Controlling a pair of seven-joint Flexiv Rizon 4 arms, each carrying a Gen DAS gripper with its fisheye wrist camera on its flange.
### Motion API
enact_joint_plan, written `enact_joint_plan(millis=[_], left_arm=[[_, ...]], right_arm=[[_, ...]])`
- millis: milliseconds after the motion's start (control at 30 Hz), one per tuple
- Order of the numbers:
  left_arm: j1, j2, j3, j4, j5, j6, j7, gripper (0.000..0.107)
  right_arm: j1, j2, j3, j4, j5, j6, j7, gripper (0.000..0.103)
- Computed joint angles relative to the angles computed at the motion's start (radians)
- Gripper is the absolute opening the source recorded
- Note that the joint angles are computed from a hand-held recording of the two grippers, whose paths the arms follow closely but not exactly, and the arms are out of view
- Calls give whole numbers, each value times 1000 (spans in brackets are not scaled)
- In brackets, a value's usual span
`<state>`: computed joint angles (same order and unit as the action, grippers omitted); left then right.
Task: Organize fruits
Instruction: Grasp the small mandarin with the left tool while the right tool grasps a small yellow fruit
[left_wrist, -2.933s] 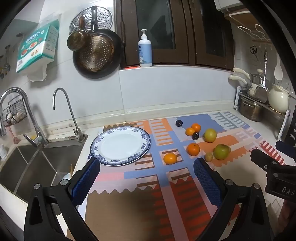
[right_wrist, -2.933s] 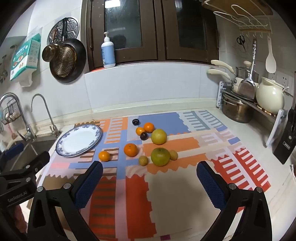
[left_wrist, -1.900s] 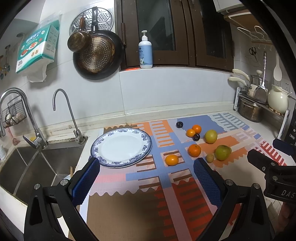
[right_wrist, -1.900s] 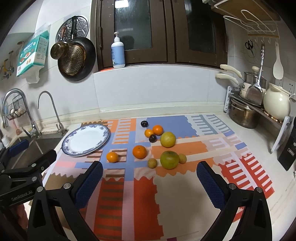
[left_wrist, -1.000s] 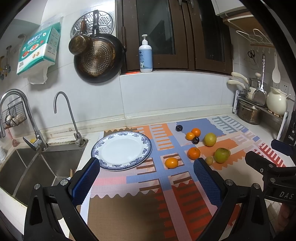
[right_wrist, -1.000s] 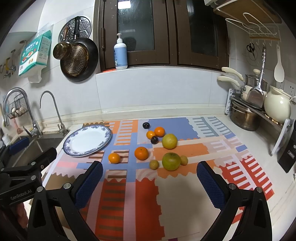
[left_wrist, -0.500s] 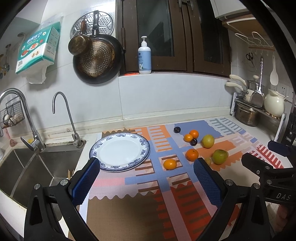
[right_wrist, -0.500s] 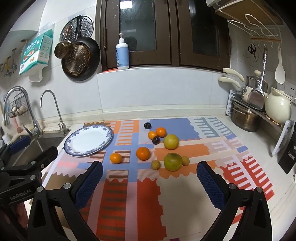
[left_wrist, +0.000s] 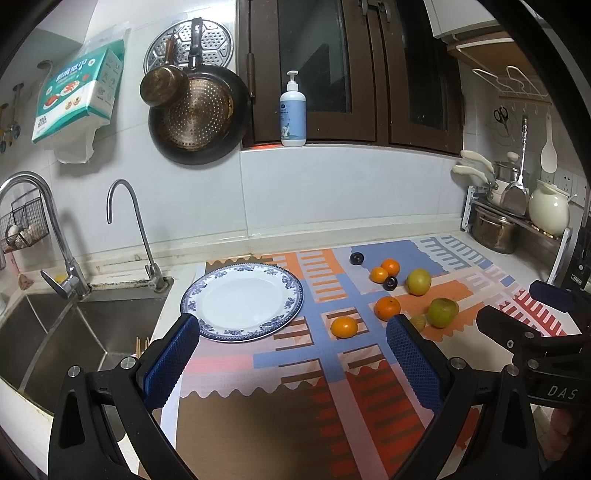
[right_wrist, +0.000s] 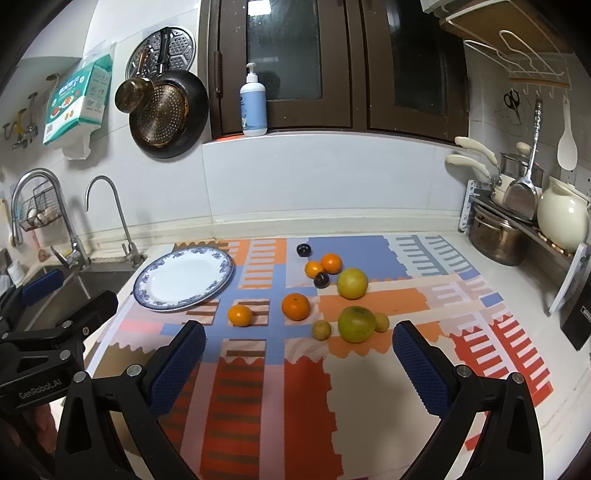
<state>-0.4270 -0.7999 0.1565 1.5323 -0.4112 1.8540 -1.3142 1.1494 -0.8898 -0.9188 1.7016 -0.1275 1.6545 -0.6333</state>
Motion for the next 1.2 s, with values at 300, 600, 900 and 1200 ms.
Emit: enact_joint_plan(millis=[300,600,900,1200], left_arm=[[28,-25,-21,-38,40,-16,18,103],[121,-66,-141,-126,133,-57,75,96],[179,-154,-222,-300,189,-219,137,85],[204,-271,-272,-504,194,-431,202,68]], right_arm=[[-41,-8,42,-39,-25,-10,0,102],[-124,-21,113,-109,-72,-36,24,100],[-301,-21,306,-222,-177,-102,49,80],[-508,-57,567,-376,-278,-238,42,63]])
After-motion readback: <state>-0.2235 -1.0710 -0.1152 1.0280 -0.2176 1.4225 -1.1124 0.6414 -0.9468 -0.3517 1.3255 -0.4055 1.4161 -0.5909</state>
